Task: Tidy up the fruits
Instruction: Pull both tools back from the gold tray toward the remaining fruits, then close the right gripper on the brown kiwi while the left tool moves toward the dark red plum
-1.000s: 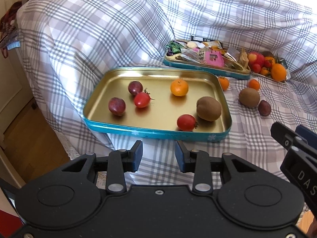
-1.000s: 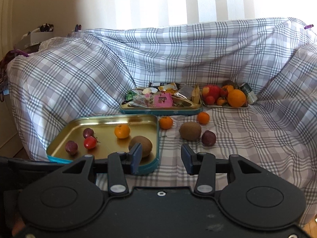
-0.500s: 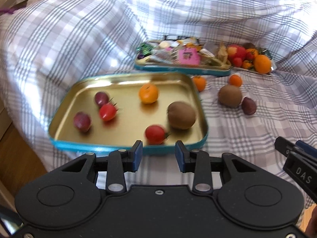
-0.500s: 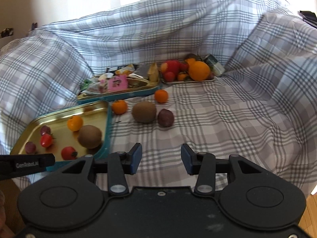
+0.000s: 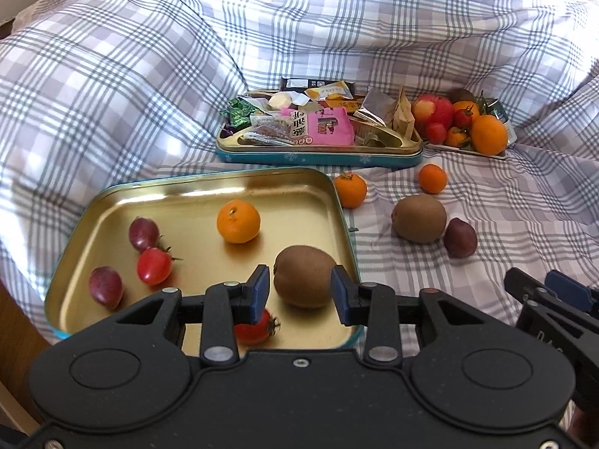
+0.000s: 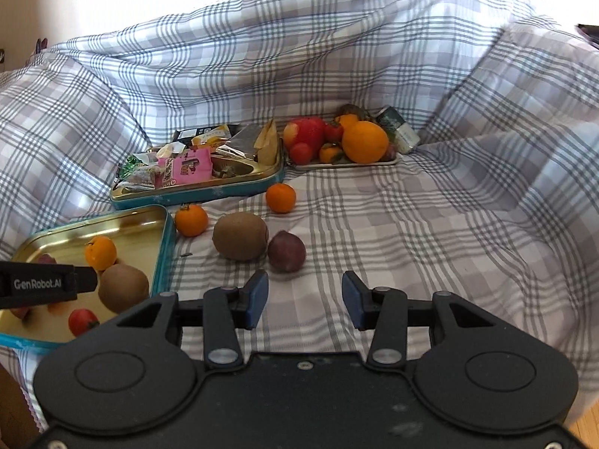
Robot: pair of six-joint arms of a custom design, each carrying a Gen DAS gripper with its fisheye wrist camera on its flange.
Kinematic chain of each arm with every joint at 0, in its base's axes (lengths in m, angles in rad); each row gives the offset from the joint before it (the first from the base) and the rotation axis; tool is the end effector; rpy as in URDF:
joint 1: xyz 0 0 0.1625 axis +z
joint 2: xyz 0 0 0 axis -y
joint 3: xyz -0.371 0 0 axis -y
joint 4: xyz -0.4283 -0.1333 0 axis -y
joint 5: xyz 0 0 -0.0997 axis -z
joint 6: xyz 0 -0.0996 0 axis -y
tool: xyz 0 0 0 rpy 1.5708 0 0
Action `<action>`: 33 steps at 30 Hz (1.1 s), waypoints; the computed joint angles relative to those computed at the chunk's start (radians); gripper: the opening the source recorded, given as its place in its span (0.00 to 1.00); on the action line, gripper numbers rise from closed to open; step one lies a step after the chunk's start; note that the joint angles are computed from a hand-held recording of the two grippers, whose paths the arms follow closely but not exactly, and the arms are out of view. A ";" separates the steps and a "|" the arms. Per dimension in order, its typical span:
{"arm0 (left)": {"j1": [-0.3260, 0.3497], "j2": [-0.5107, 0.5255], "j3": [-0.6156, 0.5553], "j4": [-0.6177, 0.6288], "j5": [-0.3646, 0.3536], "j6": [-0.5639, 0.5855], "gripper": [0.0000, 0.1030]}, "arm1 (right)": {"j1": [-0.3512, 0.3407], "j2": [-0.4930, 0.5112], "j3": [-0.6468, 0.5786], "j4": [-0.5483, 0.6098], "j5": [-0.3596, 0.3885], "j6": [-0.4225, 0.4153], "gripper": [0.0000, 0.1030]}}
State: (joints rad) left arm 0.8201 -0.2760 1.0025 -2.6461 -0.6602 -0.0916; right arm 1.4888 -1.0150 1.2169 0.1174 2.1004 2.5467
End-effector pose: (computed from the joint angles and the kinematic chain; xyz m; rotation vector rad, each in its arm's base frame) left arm -0.3851 -0.7235 -0.0442 0.5594 2.2519 -0.8344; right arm 0.0282 -0.6702 0.2701 0.1276 -2.0241 1.1774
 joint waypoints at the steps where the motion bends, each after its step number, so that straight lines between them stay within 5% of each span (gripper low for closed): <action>1: 0.004 0.012 -0.021 0.011 0.000 0.000 0.43 | -0.001 0.019 -0.028 0.013 -0.003 -0.006 0.45; 11: 0.041 0.131 -0.249 0.120 0.004 -0.005 0.43 | -0.003 0.205 -0.290 0.113 -0.054 -0.024 0.48; 22: 0.075 0.227 -0.436 0.187 0.023 0.001 0.44 | -0.008 0.446 -0.631 0.220 -0.049 -0.024 0.62; 30: 0.092 0.269 -0.518 0.232 0.022 -0.007 0.43 | -0.016 0.564 -0.795 0.277 -0.024 -0.069 0.64; 33: 0.094 0.287 -0.551 0.254 0.024 -0.009 0.44 | -0.014 0.558 -0.755 0.203 -0.005 -0.149 0.65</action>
State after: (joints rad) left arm 0.9139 0.0113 0.4512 -2.3922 -0.6364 -0.1009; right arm 1.4751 -0.4572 0.4618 0.3203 2.0950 2.3978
